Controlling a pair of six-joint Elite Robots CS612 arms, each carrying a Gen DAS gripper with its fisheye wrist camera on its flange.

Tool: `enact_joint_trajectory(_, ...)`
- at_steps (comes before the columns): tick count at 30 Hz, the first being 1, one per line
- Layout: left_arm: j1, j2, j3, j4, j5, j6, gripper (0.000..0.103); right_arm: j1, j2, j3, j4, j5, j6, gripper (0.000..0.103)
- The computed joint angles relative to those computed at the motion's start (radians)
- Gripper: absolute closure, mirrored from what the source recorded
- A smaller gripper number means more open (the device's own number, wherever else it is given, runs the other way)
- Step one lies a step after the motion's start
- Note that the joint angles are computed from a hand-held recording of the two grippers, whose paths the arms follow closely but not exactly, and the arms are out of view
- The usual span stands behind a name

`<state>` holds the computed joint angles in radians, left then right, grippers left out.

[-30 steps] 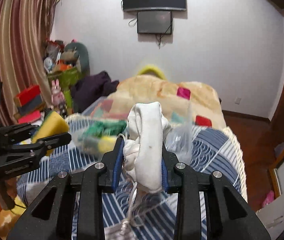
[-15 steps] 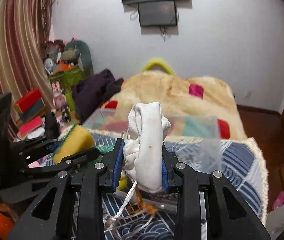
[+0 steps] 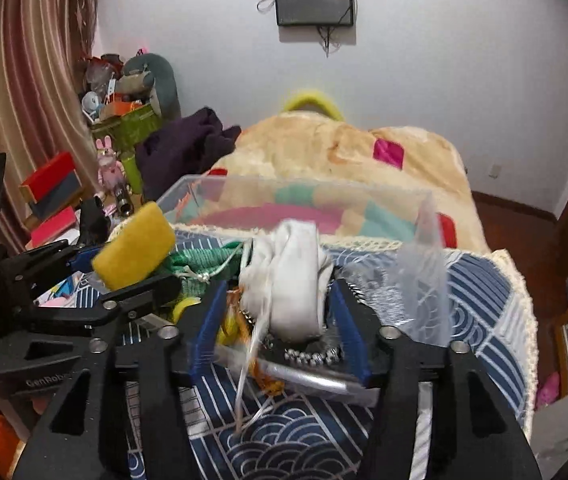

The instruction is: Organize soft objects

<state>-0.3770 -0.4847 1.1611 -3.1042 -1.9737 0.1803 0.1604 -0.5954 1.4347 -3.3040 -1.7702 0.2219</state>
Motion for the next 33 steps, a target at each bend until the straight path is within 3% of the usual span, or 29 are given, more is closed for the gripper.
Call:
enact_joint_trajectory(11,0.014,-0.102,0.183,-0.253,-0.015,-0.023,0.033,0.032,-0.068,0.127,-0.234,-0.043,-0.051,0.045)
enact_joint_trajectory(14,0.019,-0.126,0.231,-0.334,-0.025,-0.040,0.026,0.042,-0.081,0.162,-0.310,-0.051,-0.058,0.043)
enact_joint_trajectory(17,0.025,-0.146,0.274,-0.414,-0.036,-0.060,0.020,0.053,-0.085,0.185,-0.384,-0.069,-0.070,0.029)
enact_joint_trajectory(20,0.029,-0.157,0.304,-0.472,-0.041,-0.076,0.012,0.070,-0.081,0.190,-0.439,-0.115,-0.095,0.021)
enact_joint_trajectory(25,0.033,-0.169,0.352,-0.552,-0.038,-0.094,0.004,0.090,-0.071,0.186,-0.482,-0.156,-0.131,0.019)
enact_joint_trajectory(33,0.030,-0.168,0.382,-0.609,-0.004,-0.107,0.000,0.101,-0.050,0.171,-0.523,-0.193,-0.137,0.002)
